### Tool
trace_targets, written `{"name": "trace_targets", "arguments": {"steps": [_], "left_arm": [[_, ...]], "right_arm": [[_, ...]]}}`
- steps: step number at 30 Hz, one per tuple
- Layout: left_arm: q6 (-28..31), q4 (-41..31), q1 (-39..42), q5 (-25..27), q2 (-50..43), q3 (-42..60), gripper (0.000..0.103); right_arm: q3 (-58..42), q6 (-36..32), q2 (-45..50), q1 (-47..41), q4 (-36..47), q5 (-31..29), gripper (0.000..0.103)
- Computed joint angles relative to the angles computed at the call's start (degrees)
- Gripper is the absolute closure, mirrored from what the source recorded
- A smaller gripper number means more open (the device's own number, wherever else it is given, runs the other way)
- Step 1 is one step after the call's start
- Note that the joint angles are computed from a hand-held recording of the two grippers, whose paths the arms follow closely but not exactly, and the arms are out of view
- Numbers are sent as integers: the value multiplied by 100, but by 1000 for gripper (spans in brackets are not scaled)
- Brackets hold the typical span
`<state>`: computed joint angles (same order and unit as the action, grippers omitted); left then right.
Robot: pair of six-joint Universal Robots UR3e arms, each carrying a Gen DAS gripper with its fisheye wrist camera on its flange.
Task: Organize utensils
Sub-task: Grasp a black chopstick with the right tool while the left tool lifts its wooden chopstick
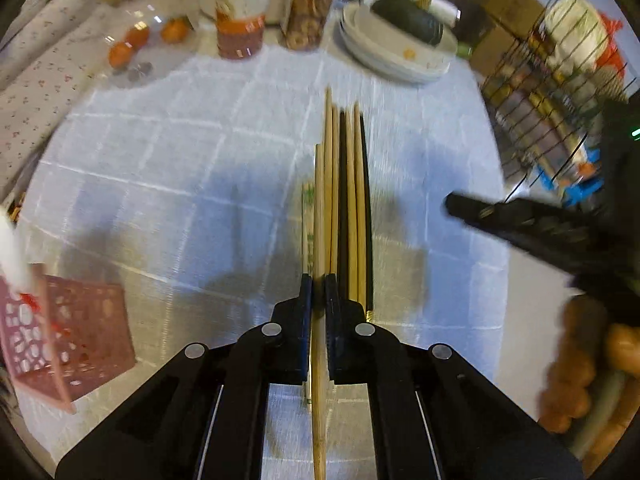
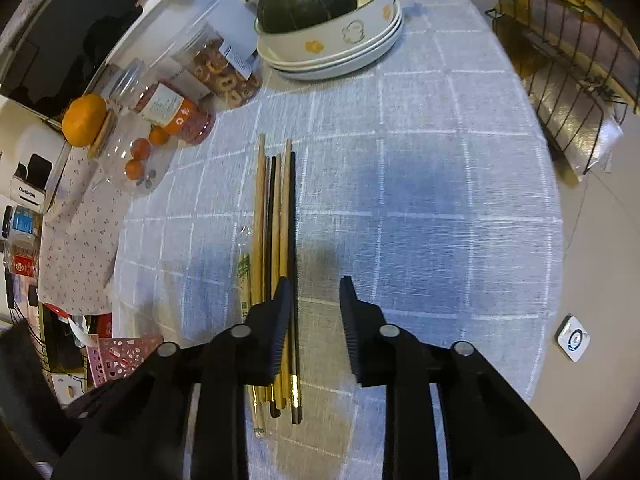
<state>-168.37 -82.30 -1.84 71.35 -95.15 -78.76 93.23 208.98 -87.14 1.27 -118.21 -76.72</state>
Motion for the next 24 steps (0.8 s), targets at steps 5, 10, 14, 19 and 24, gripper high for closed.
{"name": "trace_targets", "arguments": {"steps": [5,10,14,19,24], "left_arm": [[63,-146,496,-506,580,-29,98],[334,-478,945,-1029,1135,161,98],[360,-543,1006,-1140,1161,325,98],[635,-673,1255,-1283,1290,345,98],[713,-725,1313,-1296,1342,351,98]], "right_arm": [[-360,-170,549,153,-115,100,81],[-785,-318,1102,229,-59,-79,87],[-739,-281,1328,147,-168,-17,87],[-890,-256,1629,174,-217,247,88],[-1369,-363,1942,422,133,7,89]]}}
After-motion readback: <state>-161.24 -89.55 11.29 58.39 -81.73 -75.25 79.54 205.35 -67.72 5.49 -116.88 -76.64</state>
